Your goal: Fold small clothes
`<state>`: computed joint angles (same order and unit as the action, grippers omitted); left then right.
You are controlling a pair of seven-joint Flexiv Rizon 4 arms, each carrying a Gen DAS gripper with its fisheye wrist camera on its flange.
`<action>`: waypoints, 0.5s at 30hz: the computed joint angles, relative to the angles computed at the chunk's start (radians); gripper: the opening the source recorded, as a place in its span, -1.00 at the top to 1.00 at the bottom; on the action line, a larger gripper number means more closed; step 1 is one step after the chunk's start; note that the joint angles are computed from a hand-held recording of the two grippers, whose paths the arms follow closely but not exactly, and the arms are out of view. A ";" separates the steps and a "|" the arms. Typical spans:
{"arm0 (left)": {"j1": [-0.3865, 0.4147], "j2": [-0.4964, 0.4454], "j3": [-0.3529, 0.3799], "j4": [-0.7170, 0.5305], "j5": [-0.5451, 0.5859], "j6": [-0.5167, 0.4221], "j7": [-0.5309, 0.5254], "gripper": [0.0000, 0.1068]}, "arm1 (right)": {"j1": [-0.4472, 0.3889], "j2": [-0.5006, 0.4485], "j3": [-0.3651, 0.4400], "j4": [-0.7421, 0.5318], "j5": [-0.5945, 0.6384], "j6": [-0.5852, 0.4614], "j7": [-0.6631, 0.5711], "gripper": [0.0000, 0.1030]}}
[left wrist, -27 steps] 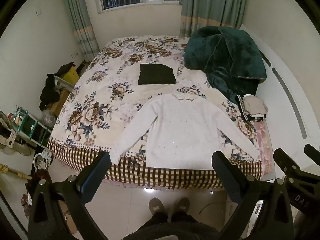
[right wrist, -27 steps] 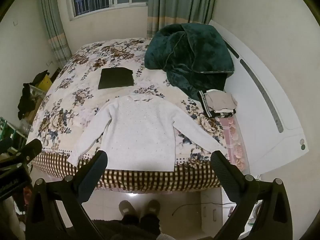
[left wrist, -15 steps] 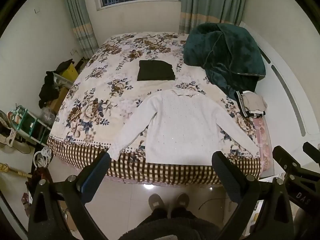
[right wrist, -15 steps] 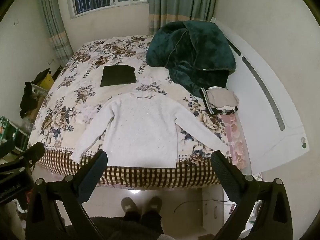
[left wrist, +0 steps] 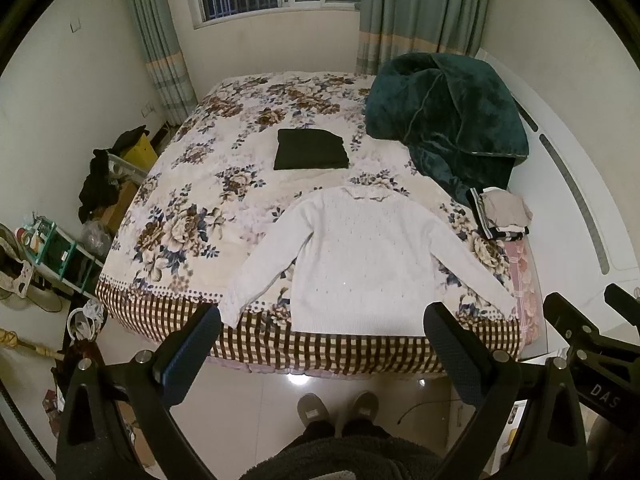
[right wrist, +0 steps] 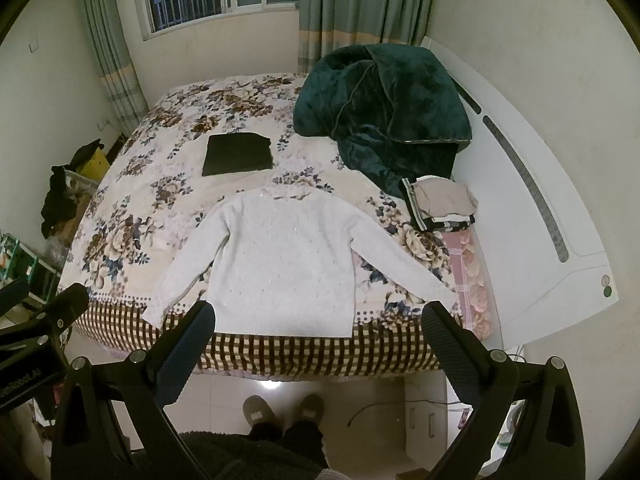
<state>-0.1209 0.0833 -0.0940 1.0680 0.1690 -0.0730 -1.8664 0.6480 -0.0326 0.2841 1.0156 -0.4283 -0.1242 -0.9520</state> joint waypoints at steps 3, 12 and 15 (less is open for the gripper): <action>0.001 -0.001 0.001 -0.003 -0.001 0.000 0.003 -0.93 | 0.002 -0.003 -0.001 -0.008 -0.002 -0.002 -0.004 -1.00; -0.003 -0.005 -0.001 -0.011 0.006 -0.003 0.001 -0.93 | 0.013 -0.020 -0.007 -0.048 -0.006 -0.026 -0.010 -1.00; -0.003 -0.008 -0.001 -0.013 0.006 -0.004 0.000 -0.93 | 0.017 -0.022 -0.010 -0.050 -0.009 -0.026 -0.011 -1.00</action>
